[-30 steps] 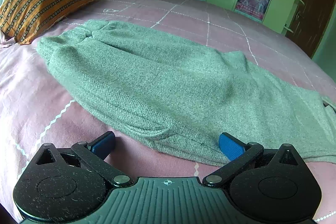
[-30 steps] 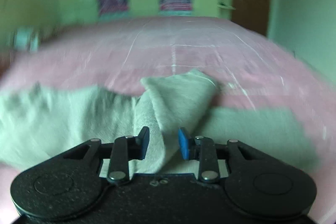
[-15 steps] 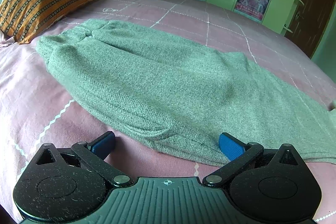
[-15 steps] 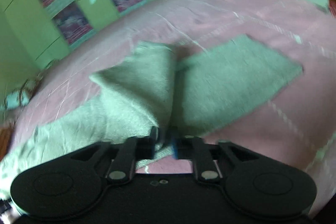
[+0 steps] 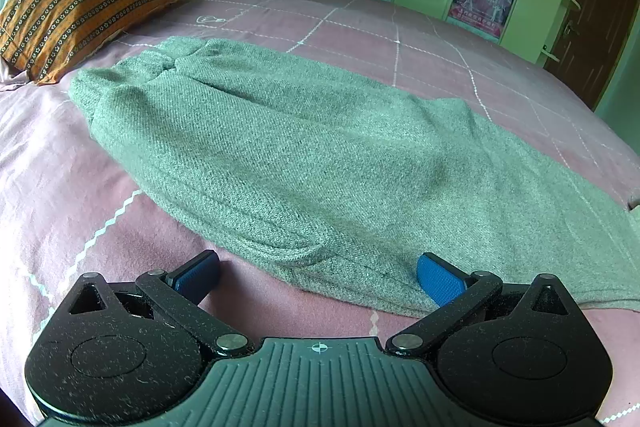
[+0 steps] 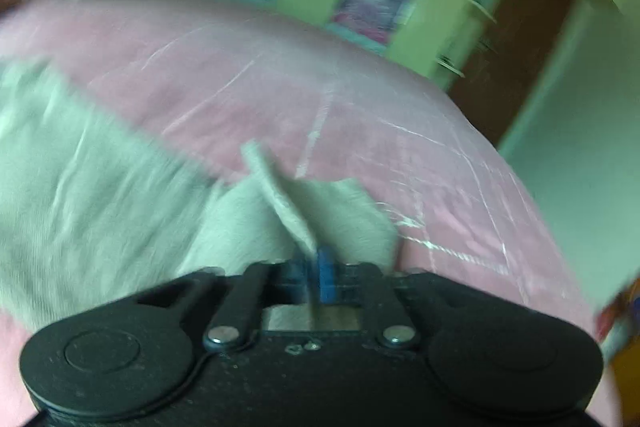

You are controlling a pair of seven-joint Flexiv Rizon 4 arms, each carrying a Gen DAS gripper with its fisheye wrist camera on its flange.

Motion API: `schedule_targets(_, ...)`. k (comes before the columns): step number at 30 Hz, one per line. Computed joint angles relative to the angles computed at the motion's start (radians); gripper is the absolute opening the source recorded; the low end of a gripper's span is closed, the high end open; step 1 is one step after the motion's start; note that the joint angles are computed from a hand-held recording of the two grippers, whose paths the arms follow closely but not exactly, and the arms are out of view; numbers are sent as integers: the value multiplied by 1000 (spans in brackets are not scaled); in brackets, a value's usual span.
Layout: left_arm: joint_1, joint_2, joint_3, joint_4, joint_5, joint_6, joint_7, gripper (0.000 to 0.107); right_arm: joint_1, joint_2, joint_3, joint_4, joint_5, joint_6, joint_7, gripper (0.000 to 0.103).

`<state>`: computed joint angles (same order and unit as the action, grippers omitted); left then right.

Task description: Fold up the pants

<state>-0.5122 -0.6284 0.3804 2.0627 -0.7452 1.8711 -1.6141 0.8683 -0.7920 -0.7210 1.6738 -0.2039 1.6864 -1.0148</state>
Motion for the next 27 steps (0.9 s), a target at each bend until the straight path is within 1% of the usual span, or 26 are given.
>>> schedule_targets(1, 0, 0, 0, 0, 1, 0, 0, 103, 20, 23, -18, 43, 78, 47, 57, 0)
schedule_targets(2, 0, 0, 1, 0, 1, 0, -1, 103, 18, 47, -7, 76, 155, 92, 103, 0)
schedule_targets(3, -3, -1, 4, -1, 0, -2, 0, 103, -12, 79, 37, 109, 222, 143, 159, 0)
schedule_targets(4, -2, 0, 3, 0, 2, -1, 0, 103, -70, 110, 114, 141, 274, 189, 217, 0)
schedule_targets(5, 1, 1, 0, 1, 5, 1, -1, 103, -140, 137, 188, 178, 263, 224, 338, 0)
schedule_targets(6, 6, 3, -4, 3, 8, 2, -1, 103, -210, 145, 247, 216, 214, 265, 496, 0)
schedule_targets(7, 5, 3, -3, 3, 7, 2, -2, 103, -280, 146, 311, 233, 179, 276, 588, 2)
schedule_targets(8, 3, 2, -2, 2, 6, 1, -1, 103, -350, 157, 382, 238, 154, 243, 615, 4)
schedule_targets(9, 3, 3, -2, 3, 7, 2, -1, 103, -403, 156, 448, 236, 180, 246, 581, 4)
schedule_targets(10, 4, 2, -3, 3, 7, 5, -2, 103, -428, 150, 482, 238, 207, 281, 552, 8)
schedule_targets(11, 10, 4, -9, 6, 10, 12, -4, 103, -425, 149, 491, 233, 265, 296, 494, 14)
schedule_targets(13, 9, 3, -11, 6, 5, 16, -1, 103, -380, 146, 456, 216, 366, 295, 398, 23)
schedule_targets(14, 4, 1, -7, 5, -1, 14, 2, 103, -379, 144, 459, 202, 398, 294, 361, 23)
schedule_targets(15, -3, -2, -1, 2, -8, 10, 6, 103, -366, 145, 443, 195, 420, 283, 341, 23)
schedule_targets(16, -4, -2, 0, 2, -10, 9, 8, 103, -352, 148, 432, 178, 471, 253, 300, 23)
schedule_targets(17, -1, -1, -3, 2, -9, 9, 9, 103, -357, 150, 447, 146, 547, 210, 229, 23)
schedule_targets(18, 5, 1, -9, 3, -7, 10, 8, 103, -374, 146, 467, 114, 582, 168, 189, 23)
schedule_targets(19, 6, 2, -11, 3, -7, 10, 8, 103, -397, 129, 481, 92, 562, 146, 213, 23)
schedule_targets(20, 7, 2, -12, 4, -6, 10, 9, 103, -420, 125, 499, 97, 518, 154, 272, 23)
schedule_targets(21, 7, 2, -12, 3, -7, 10, 10, 103, -463, 113, 528, 110, 417, 191, 386, 23)
schedule_targets(22, 7, 1, -12, 3, -8, 10, 10, 103, -501, 103, 556, 115, 349, 216, 458, 22)
schedule_targets(23, 8, 2, -12, 3, -7, 10, 10, 103, -515, 94, 550, 125, 290, 236, 520, 20)
schedule_targets(24, 8, 2, -12, 3, -8, 10, 11, 103, -520, 81, 539, 120, 258, 250, 557, 20)
schedule_targets(25, 11, 3, -16, 4, -6, 12, 10, 103, -534, 75, 548, 107, 252, 240, 565, 17)
schedule_targets(26, 15, 4, -20, 5, -4, 13, 10, 103, -544, 81, 561, 93, 264, 207, 543, 0)
schedule_targets(27, 15, 4, -20, 4, -5, 13, 10, 103, -548, 88, 571, 89, 280, 194, 506, 0)
